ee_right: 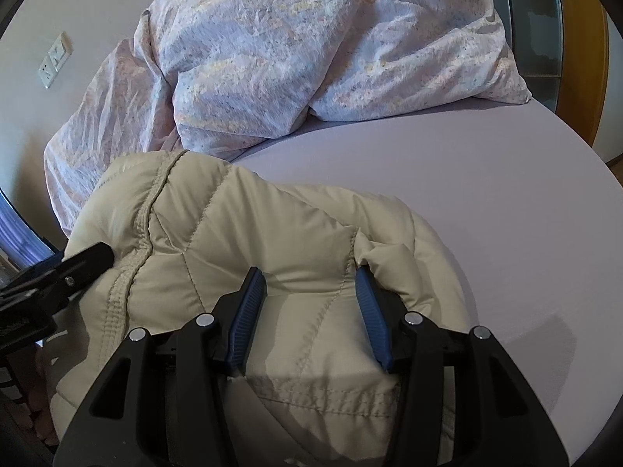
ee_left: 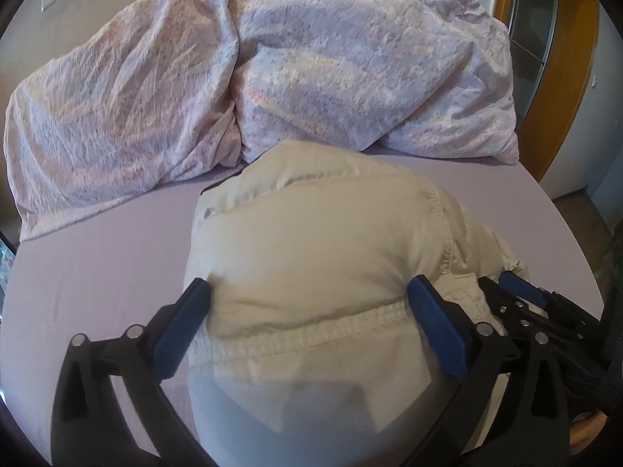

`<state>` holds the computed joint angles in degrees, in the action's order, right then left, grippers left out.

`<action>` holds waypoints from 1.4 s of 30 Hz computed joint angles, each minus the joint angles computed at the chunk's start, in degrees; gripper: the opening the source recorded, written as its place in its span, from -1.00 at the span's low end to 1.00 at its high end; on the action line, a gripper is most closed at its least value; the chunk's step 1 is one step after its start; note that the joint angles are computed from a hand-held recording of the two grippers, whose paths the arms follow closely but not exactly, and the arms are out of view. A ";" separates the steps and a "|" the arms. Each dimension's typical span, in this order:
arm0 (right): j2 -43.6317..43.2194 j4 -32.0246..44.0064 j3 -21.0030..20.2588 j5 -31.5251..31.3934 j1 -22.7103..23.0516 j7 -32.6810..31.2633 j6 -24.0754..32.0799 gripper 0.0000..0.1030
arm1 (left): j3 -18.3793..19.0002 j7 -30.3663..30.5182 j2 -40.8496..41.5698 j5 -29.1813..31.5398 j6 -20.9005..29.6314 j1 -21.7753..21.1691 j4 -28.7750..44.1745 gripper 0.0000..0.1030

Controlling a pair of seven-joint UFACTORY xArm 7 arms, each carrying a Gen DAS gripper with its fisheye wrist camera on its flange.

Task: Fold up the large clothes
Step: 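Press both grippers on the folded jacket bundle to flatten it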

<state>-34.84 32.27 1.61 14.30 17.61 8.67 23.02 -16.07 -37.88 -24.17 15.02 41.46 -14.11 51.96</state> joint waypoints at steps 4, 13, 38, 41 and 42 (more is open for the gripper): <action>0.21 -0.42 0.10 -0.16 0.16 -0.20 -1.23 -0.02 | -1.12 -1.98 -0.66 2.31 -1.63 0.88 -1.81 0.97; 0.22 -0.82 -0.02 -0.76 0.37 -0.53 -1.96 -0.01 | -1.47 -3.68 -1.01 4.28 -3.37 1.36 -3.47 0.97; 0.73 -1.04 0.35 -1.87 0.28 -0.48 -3.47 -0.01 | -2.63 -7.11 -1.81 7.64 -6.69 2.79 -5.99 0.97; 0.99 -0.90 0.18 -1.88 0.38 -0.71 -3.54 -0.01 | -2.60 -7.12 -1.78 7.79 -6.76 2.83 -6.00 0.97; 1.08 -0.87 0.07 -1.84 0.48 -0.90 -3.58 -0.01 | -2.62 -7.20 -1.75 7.92 -6.87 2.92 -6.03 0.97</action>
